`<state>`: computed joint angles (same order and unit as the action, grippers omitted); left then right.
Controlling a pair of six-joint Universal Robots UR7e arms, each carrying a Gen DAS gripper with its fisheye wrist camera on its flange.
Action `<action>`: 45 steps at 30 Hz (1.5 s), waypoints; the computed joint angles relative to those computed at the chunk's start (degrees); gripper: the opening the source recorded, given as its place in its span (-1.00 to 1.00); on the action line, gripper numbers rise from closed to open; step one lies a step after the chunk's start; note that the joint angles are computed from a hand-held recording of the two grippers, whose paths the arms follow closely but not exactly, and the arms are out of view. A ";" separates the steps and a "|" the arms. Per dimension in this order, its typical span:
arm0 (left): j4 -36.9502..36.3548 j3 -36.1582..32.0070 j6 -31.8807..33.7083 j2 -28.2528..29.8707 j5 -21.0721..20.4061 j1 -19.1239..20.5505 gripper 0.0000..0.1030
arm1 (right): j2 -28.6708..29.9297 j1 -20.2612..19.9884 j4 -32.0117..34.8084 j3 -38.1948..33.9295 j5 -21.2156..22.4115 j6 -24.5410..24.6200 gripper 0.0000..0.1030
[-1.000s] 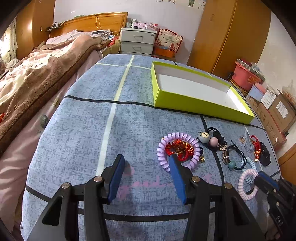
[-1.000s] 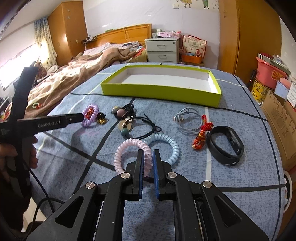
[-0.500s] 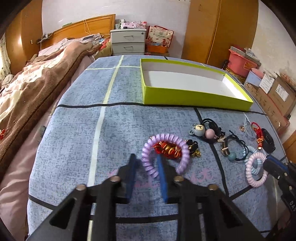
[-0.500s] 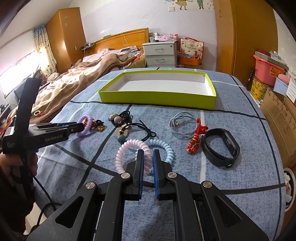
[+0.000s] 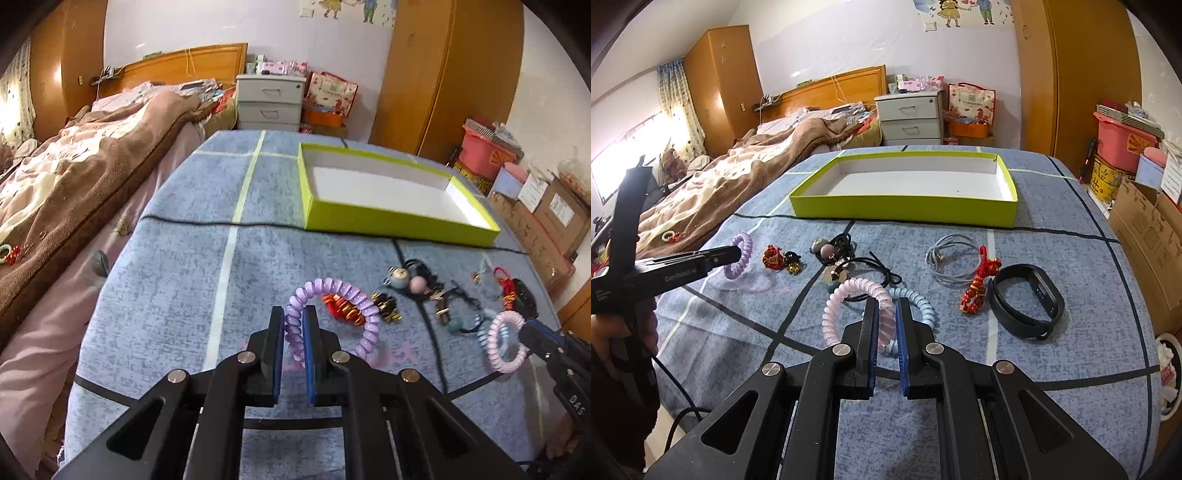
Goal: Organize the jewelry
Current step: 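Carry both hair ties into the yellow box and open both tools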
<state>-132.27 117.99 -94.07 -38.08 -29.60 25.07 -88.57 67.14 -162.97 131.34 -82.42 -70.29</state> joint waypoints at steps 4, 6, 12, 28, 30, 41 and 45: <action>0.05 -0.15 0.89 -0.54 1.24 -0.48 -0.80 | -0.35 0.43 0.37 -0.53 0.91 0.76 -0.81; -0.03 -0.45 1.88 -0.77 1.66 -0.37 -0.80 | -0.35 0.81 0.13 -1.08 1.55 1.31 -0.81; -3.62 -2.11 7.58 -0.92 4.42 1.02 -0.80 | 2.49 3.30 -1.49 -5.19 1.68 5.38 -0.81; -27.72 -10.51 36.03 3.74 6.25 10.61 -0.80 | 19.27 10.81 -6.07 -22.48 -7.14 13.51 -0.81; -27.17 -11.98 36.55 4.10 5.50 11.96 -0.80 | 20.75 10.98 -6.16 -23.96 -7.84 13.35 -0.81; -24.83 -18.01 38.52 7.26 3.38 15.78 -0.79 | 28.79 12.67 -3.71 -32.37 -14.76 14.46 -0.81; -23.87 -19.02 37.86 7.61 2.39 16.83 -0.79 | 29.98 12.96 -3.65 -33.30 -15.84 14.06 -0.81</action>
<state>-156.14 98.97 -56.21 -30.46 -27.21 41.89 -58.59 80.10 -166.63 98.04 -98.26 -56.23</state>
